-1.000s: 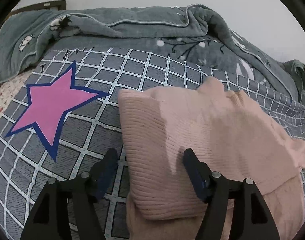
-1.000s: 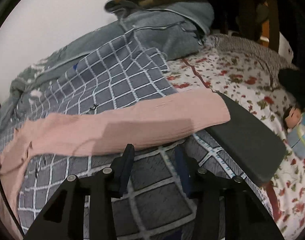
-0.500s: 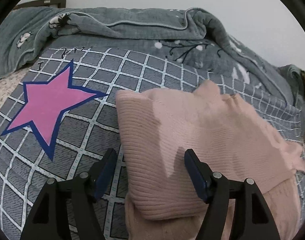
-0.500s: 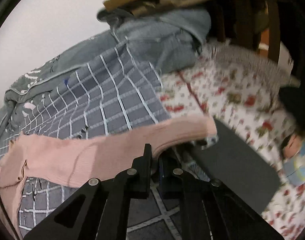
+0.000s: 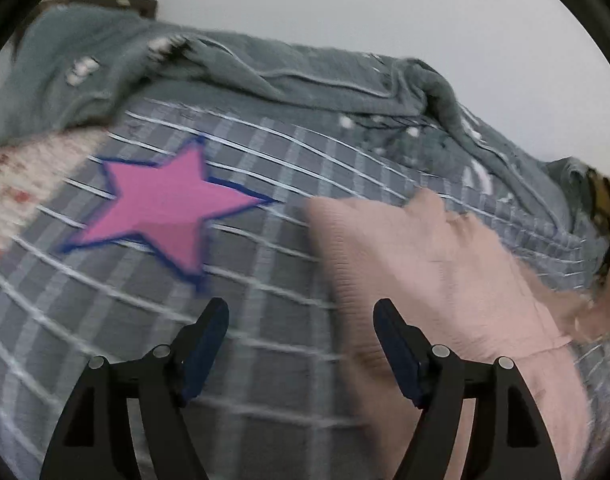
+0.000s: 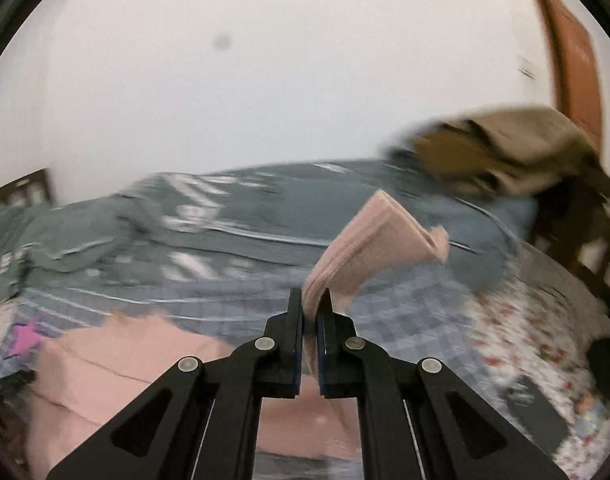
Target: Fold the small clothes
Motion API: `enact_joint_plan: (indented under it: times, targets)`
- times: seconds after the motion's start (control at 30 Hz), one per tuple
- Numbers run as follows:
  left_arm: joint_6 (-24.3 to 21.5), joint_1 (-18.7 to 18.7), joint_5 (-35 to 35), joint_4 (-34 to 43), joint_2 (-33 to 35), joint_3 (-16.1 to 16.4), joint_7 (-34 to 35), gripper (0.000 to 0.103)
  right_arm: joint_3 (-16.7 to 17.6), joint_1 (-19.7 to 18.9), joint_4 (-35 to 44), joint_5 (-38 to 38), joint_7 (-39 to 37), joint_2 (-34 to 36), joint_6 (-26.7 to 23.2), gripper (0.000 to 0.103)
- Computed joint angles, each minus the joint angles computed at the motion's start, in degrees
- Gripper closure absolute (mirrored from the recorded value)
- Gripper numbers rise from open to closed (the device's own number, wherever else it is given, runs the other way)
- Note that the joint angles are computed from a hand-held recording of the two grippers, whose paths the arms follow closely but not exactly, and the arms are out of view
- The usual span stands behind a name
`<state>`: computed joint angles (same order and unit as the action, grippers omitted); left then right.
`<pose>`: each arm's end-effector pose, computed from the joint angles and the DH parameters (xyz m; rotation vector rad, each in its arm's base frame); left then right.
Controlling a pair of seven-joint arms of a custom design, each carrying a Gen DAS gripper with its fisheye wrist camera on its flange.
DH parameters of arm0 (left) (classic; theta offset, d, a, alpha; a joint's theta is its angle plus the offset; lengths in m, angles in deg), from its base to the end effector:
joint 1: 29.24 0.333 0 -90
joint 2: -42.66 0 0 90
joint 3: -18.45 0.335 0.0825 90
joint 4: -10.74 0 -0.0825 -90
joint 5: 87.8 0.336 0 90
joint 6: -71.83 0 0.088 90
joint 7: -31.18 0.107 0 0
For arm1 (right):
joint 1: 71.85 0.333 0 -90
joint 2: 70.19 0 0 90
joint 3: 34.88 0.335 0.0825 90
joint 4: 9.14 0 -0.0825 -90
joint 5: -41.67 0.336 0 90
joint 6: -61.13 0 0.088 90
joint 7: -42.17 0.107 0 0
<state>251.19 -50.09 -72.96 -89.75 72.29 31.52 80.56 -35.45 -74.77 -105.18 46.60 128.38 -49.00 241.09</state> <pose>0.6683 -0.1448 0.4291 -1.9451 1.5354 -0.9581 0.6682 -0.0470 0.5641 -1.4951 1.6163 -0.9707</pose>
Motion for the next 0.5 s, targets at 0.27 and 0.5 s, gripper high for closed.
enact_joint_plan:
  times: [0.27, 0.5]
  targets:
    - [1.98, -5.86, 2.10, -8.24, -3.85, 12.80, -9.48, 0.029, 10.99, 9.08, 13.57, -0.28, -4.79, 9.81, -5.97, 0.097]
    - [2.40, -5.32, 2.92, -7.73, -3.32, 12.50, -9.00, 0.029, 17.58, 11.73, 24.93, 4.60, -14.69, 21.36, -27.37, 0.093]
